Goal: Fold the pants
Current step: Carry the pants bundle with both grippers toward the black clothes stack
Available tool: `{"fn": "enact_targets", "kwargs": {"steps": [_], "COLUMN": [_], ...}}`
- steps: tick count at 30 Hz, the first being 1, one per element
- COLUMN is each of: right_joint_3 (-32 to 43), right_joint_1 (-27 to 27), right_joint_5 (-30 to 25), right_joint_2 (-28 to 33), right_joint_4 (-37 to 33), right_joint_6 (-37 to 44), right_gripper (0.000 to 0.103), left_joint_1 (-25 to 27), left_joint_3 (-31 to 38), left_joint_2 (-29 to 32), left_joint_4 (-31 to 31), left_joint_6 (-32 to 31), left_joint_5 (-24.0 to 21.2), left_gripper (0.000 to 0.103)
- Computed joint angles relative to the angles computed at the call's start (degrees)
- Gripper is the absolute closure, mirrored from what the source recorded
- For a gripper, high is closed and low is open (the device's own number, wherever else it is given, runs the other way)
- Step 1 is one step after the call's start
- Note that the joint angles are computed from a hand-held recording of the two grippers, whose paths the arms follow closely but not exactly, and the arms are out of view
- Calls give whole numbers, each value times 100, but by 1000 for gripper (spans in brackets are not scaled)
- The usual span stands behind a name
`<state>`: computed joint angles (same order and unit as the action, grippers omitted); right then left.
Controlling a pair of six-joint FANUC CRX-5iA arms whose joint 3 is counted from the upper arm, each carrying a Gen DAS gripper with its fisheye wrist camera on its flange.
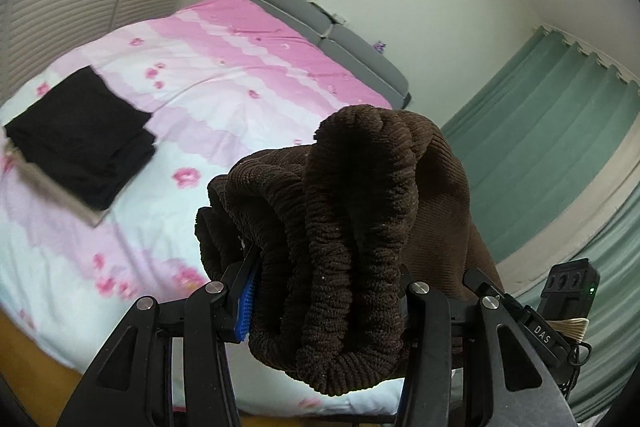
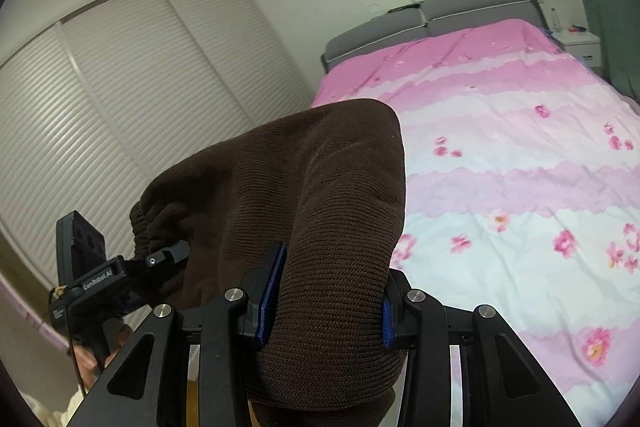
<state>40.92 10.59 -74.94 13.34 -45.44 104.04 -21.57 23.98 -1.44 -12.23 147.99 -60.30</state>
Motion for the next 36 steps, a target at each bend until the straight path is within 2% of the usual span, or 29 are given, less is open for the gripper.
{"fn": "enact_targets", "kwargs": {"steps": [4, 8, 11, 13, 15, 18, 22, 26, 31, 36], "right_joint_3": [-377, -652, -764, -903, -1107, -1292, -1011, -322, 714, 1952], "right_joint_1": [287, 762, 1255, 1655, 2104, 2762, 3280, 3576, 3585, 3689], "right_joint_5": [-2, 144, 401, 709, 1171, 1701, 1960, 1878, 1727, 1564], "right_joint_2": [-340, -584, -603, -636, -677, -646, -264, 334, 1146, 2122], "right_joint_4": [83, 324, 558, 781, 1112, 1713, 2149, 2444, 2229, 2467], "right_joint_6": [-18, -169, -359, -659, -1028, -1642, -2240, -2479, -2430, -2697], "right_gripper": [63, 63, 63, 63, 63, 63, 63, 63, 63, 63], "left_joint_1": [80, 478, 1312, 2142, 2996, 4083, 5108, 5708, 6101, 6267], "left_joint_3": [-474, -1044, -1726, -2286, -2708, -3119, -3350, -3484, -3314, -2582], "left_joint_2": [-553, -1162, -1714, -2067, -2301, -2504, -2437, -2148, -1471, -559], "left_joint_4": [-61, 178, 995, 1952, 2936, 3958, 4885, 5556, 6092, 6027], "left_joint_6": [205, -120, -964, -1976, -3056, -4362, -5369, -6108, -6549, -6911], "left_joint_5": [-51, -38, 188, 367, 296, 34, -292, -339, -410, -648], "left_gripper": [56, 56, 56, 56, 56, 56, 56, 56, 56, 56]}}
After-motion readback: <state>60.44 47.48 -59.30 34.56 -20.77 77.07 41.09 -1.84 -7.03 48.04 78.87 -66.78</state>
